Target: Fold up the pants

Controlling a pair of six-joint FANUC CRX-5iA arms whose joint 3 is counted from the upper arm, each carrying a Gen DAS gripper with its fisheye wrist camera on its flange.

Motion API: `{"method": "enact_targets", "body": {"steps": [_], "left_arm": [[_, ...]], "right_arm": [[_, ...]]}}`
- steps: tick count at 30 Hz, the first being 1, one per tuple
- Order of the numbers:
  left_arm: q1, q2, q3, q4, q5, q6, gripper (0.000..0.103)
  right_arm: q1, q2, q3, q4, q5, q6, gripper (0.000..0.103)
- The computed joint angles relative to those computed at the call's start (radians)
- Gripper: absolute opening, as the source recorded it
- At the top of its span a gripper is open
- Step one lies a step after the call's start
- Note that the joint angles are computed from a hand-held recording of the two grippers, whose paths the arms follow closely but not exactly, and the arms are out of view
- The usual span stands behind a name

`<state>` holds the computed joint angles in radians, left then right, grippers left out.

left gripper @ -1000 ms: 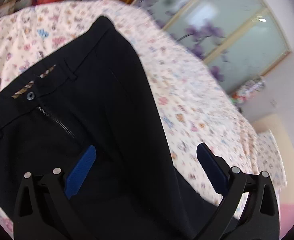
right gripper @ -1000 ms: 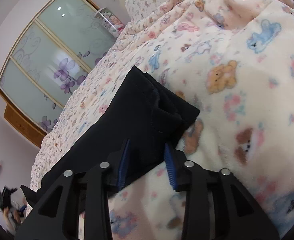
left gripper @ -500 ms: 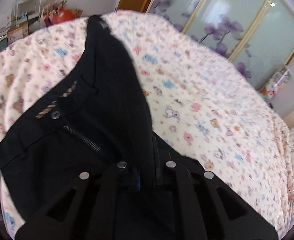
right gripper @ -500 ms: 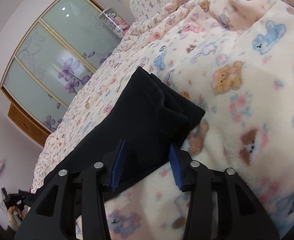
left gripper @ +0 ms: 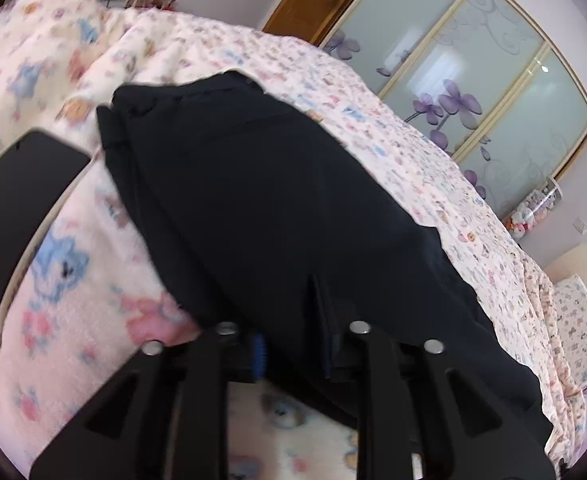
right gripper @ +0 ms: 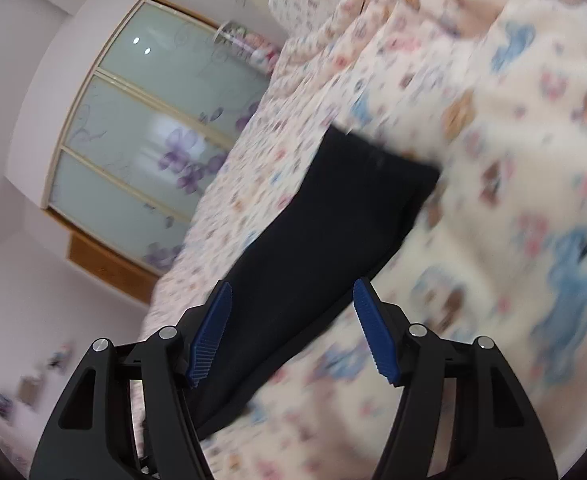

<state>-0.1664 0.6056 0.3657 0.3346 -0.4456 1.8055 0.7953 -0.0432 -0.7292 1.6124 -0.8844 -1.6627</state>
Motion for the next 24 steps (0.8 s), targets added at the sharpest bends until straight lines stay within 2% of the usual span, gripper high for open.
{"method": "enact_targets", "body": {"steps": [1, 2, 4, 5, 6, 9, 11, 13, 16, 19, 21, 22, 23, 24], "left_arm": [[-0.004, -0.007, -0.013, 0.006, 0.023, -0.028, 0.056], [-0.009, -0.014, -0.019, -0.013, 0.043, -0.022, 0.07], [-0.022, -0.018, 0.002, -0.117, 0.042, 0.062, 0.081], [-0.026, -0.013, 0.015, -0.135, 0.034, 0.074, 0.083], [-0.026, -0.005, 0.033, -0.147, 0.023, 0.082, 0.084], [-0.023, -0.002, 0.023, -0.102, 0.03, 0.045, 0.085], [-0.019, -0.008, 0.001, -0.063, 0.047, 0.013, 0.085], [-0.019, -0.003, 0.01, -0.064, 0.041, 0.015, 0.086], [-0.02, -0.005, 0.007, -0.071, 0.04, 0.016, 0.087], [-0.02, -0.003, 0.01, -0.069, 0.037, 0.014, 0.088], [-0.02, -0.002, 0.01, -0.068, 0.037, 0.011, 0.088], [-0.02, -0.001, 0.013, -0.069, 0.034, 0.011, 0.088], [-0.02, 0.0, 0.015, -0.069, 0.032, 0.011, 0.088], [-0.02, -0.001, 0.013, -0.069, 0.034, 0.012, 0.088]], "right_arm": [[-0.014, -0.006, -0.005, 0.035, 0.02, -0.032, 0.065], [-0.035, -0.013, -0.009, 0.072, 0.052, -0.075, 0.065], [-0.063, -0.017, -0.004, 0.088, 0.108, -0.102, 0.064], [-0.071, -0.018, 0.005, 0.058, 0.141, -0.083, 0.061], [-0.07, -0.013, 0.027, -0.023, 0.177, -0.017, 0.059], [-0.073, 0.011, 0.068, -0.152, 0.212, 0.083, 0.053], [-0.089, 0.025, 0.082, -0.173, 0.237, 0.106, 0.05], [-0.094, 0.039, 0.103, -0.217, 0.249, 0.152, 0.048], [-0.056, 0.07, 0.169, -0.426, 0.214, 0.315, 0.044], [-0.063, 0.064, 0.157, -0.414, 0.216, 0.264, 0.044], [-0.063, 0.07, 0.165, -0.427, 0.188, 0.284, 0.043], [-0.052, 0.074, 0.174, -0.458, 0.162, 0.311, 0.034], [-0.047, 0.081, 0.192, -0.508, 0.141, 0.36, 0.013], [-0.05, 0.084, 0.205, -0.535, 0.126, 0.416, 0.008]]}}
